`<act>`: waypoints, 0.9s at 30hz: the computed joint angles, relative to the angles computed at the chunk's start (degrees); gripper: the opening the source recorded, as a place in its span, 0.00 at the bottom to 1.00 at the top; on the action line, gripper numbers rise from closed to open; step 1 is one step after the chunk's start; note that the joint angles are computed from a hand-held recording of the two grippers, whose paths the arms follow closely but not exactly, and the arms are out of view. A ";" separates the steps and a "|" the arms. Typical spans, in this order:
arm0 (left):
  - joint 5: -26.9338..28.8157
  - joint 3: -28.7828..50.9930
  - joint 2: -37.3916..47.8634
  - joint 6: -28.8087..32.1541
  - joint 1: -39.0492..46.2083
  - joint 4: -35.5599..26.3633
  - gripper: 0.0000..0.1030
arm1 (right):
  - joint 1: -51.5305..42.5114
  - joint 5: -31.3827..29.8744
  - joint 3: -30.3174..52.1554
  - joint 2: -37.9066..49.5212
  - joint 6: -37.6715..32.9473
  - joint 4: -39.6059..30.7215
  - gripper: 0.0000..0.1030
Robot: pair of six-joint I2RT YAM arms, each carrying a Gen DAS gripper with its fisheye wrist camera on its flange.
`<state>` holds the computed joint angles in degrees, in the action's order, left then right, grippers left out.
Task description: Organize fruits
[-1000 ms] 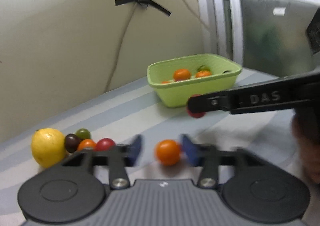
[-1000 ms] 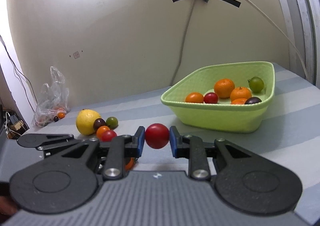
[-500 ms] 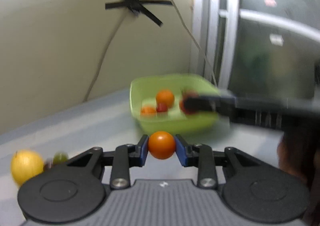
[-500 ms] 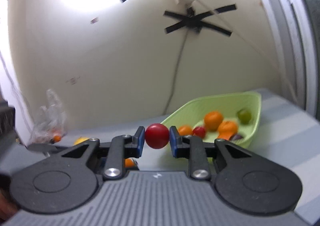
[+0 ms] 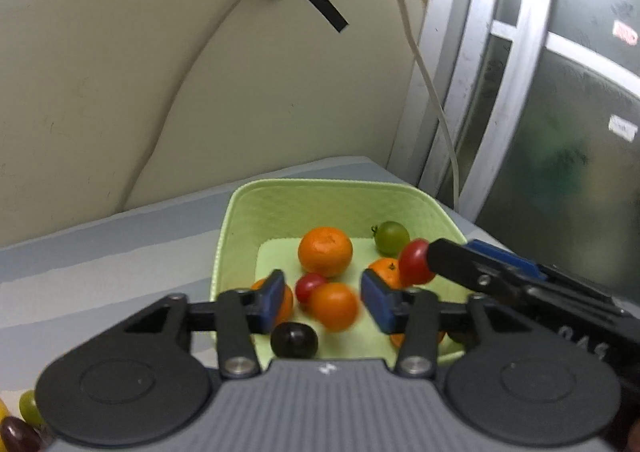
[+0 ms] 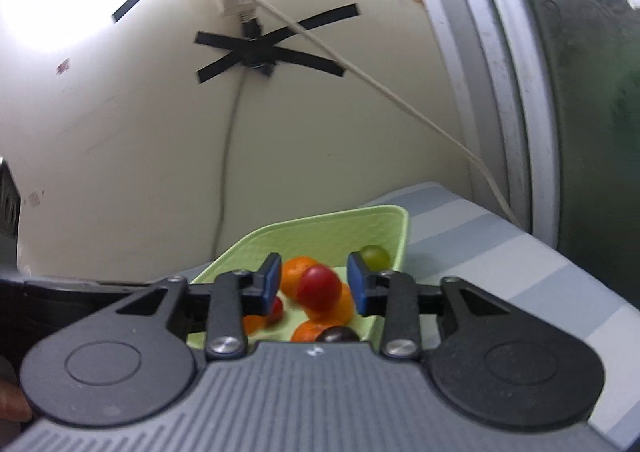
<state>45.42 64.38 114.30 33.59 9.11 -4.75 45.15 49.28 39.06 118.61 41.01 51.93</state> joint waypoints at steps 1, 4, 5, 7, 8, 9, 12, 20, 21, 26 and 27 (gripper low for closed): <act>0.56 -0.01 -0.32 0.00 0.81 -0.48 0.47 | 0.21 0.73 -0.78 0.03 0.48 1.47 0.50; 5.00 1.24 -2.68 0.80 5.37 -3.90 0.47 | 1.47 4.57 -2.84 0.02 -0.26 6.42 0.50; 7.21 1.49 -3.66 0.96 7.67 -4.71 0.47 | 2.00 6.04 -3.40 0.22 -0.78 8.25 0.50; 12.65 2.55 -5.37 1.67 14.16 -7.37 0.47 | 2.57 8.97 -3.97 0.87 -2.94 12.50 0.50; 14.95 3.63 -5.41 2.35 17.13 -9.01 0.47 | 3.04 10.86 -4.37 1.63 -4.38 15.62 0.49; 17.22 5.15 -5.06 3.97 20.84 -11.41 0.47 | 3.87 13.27 -4.86 2.45 -6.04 19.14 0.50; 18.94 7.34 -3.49 9.04 29.05 -14.65 0.47 | 6.43 20.37 -5.41 5.62 -12.37 29.86 0.50; 11.31 23.37 13.08 20.56 34.68 -35.65 0.47 | 10.28 5.56 1.00 2.53 -11.29 13.61 0.51; 11.02 26.73 15.75 20.79 34.09 -39.75 0.47 | 10.14 -0.85 3.40 1.99 -11.13 7.10 0.51; 10.32 37.75 24.09 15.88 30.42 -49.52 0.52 | 9.46 -18.39 22.66 8.52 -15.60 -21.11 0.50; 10.00 38.37 24.67 13.73 29.71 -48.74 0.55 | 9.18 -19.48 25.75 10.04 -16.76 -23.82 0.51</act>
<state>55.42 102.75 138.97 47.32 38.82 -53.50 54.34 29.80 64.80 128.65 24.24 28.11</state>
